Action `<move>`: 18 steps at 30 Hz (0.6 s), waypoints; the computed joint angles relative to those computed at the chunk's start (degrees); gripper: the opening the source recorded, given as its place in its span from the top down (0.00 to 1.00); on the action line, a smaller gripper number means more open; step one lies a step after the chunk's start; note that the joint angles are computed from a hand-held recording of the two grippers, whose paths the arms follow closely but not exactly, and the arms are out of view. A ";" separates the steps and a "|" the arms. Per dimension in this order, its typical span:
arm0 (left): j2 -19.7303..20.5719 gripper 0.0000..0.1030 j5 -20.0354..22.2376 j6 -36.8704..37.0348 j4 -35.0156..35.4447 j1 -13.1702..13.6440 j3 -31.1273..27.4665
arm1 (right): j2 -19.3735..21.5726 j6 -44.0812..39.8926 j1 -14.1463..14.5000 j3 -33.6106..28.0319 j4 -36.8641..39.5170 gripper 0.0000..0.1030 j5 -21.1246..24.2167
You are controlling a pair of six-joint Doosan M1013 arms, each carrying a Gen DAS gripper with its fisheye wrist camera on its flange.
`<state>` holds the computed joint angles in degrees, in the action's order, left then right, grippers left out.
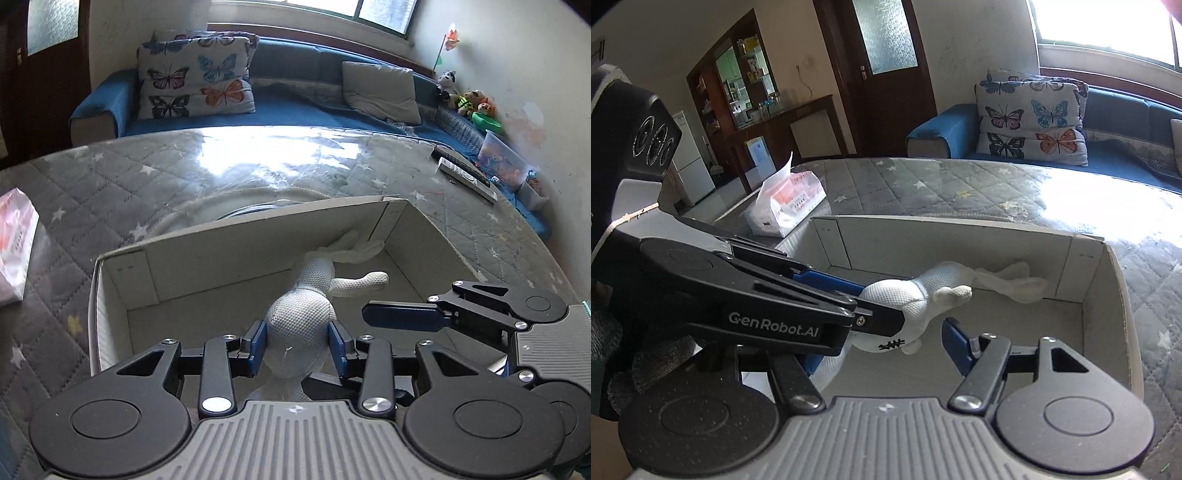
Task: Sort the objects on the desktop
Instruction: 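Carry the bunny into the cardboard box and open the left gripper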
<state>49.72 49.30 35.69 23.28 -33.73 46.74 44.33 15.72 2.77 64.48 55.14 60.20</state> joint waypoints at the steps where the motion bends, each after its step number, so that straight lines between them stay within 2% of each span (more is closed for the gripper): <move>1: -0.11 0.61 -0.02 -0.10 0.22 -0.07 0.11 | -0.03 0.01 -0.01 0.06 -0.07 0.34 0.06; 7: -0.35 0.61 0.55 -1.29 2.26 -0.61 -0.13 | -0.18 0.55 -0.09 0.29 -0.21 0.34 -0.52; 11: -0.73 0.61 0.09 -1.82 1.98 -0.66 0.40 | -0.30 1.80 0.31 0.47 -1.65 0.34 -2.57; 14: -0.84 0.61 0.26 -2.22 2.42 -0.72 0.52 | 0.00 2.83 0.21 0.10 -1.77 0.34 -2.14; 18: -1.08 0.61 0.37 -4.13 3.17 -0.83 0.79 | -0.73 0.57 -0.12 1.00 -0.82 0.34 -2.68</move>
